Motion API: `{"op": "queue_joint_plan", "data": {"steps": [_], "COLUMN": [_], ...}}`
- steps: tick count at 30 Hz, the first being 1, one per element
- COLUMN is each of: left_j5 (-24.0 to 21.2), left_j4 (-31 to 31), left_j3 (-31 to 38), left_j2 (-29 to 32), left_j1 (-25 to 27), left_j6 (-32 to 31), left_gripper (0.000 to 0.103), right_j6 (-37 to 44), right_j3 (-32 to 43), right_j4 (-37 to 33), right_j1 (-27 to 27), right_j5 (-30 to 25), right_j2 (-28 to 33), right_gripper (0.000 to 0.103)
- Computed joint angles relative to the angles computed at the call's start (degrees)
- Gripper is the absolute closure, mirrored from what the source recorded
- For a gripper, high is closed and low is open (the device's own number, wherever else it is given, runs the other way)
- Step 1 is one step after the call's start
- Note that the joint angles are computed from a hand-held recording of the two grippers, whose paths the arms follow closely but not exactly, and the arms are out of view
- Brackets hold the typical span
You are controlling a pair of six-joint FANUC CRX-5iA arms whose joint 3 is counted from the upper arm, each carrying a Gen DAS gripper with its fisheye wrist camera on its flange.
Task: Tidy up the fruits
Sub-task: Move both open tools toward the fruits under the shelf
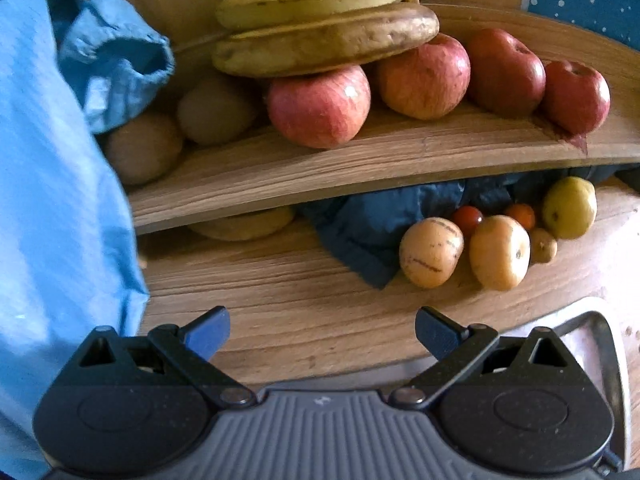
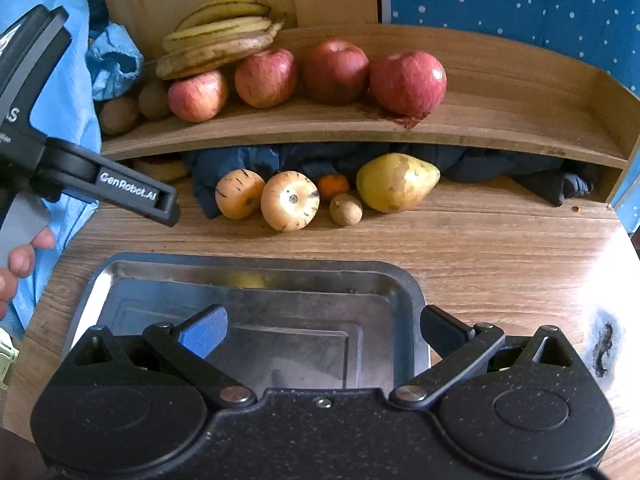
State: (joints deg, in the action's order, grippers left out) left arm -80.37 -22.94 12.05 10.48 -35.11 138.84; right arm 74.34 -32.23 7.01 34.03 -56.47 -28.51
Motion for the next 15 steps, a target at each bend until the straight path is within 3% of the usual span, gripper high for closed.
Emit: {"op": "queue_joint_plan", "data": {"steps": [5, 15], "left_j5": [5.9, 11.4], "left_j4": [3.4, 9.0], "left_j3": [-2.7, -4.4], "left_j2": [-1.1, -0.3], "left_j1": [2.4, 6.0], "left_j6": [-0.6, -5.5], "left_gripper": [0.002, 0.002], "right_j6": [-0.2, 3.4], "right_j3": [-0.2, 1.8], "right_j4": [1.1, 3.0], "right_j1": [0.1, 0.7], "right_j5": [2.0, 4.5], "right_j2": [1.5, 8.0], "right_gripper": [0.001, 0.001]}}
